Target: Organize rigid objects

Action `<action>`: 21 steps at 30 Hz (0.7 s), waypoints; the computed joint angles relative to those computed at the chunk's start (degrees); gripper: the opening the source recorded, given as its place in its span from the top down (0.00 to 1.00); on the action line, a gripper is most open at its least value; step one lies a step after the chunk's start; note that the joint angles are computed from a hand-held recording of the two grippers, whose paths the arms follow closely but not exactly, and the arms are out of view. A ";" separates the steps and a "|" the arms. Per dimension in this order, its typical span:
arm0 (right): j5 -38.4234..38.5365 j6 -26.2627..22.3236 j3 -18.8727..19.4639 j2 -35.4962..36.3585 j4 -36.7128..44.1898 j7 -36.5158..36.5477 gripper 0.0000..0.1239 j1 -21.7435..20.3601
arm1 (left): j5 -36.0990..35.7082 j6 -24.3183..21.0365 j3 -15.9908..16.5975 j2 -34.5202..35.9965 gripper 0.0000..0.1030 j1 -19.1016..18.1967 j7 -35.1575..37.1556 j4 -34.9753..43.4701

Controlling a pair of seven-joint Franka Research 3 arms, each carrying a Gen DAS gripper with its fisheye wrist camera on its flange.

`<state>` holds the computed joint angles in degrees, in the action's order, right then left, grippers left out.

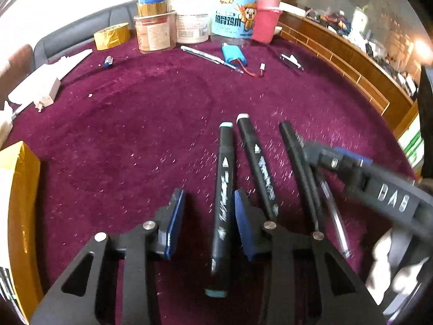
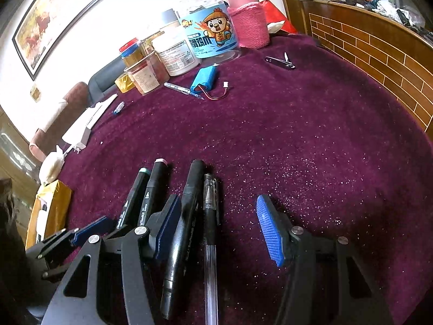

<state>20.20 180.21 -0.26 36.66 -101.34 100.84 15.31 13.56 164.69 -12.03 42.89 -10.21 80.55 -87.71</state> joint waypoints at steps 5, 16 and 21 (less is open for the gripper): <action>0.81 0.64 1.99 -0.12 -0.30 -0.74 0.57 -1.70 | 2.22 -2.68 3.06 1.11 0.59 -3.25 -2.46 3.14; 3.74 2.64 4.87 -0.18 -0.93 -1.49 0.57 -4.59 | -0.47 1.94 -3.62 -2.90 0.89 4.14 3.89 -5.54; 3.55 2.36 3.44 -0.14 -0.78 -1.02 0.57 -3.32 | -2.21 3.81 -2.56 -4.78 0.88 3.68 2.47 -8.88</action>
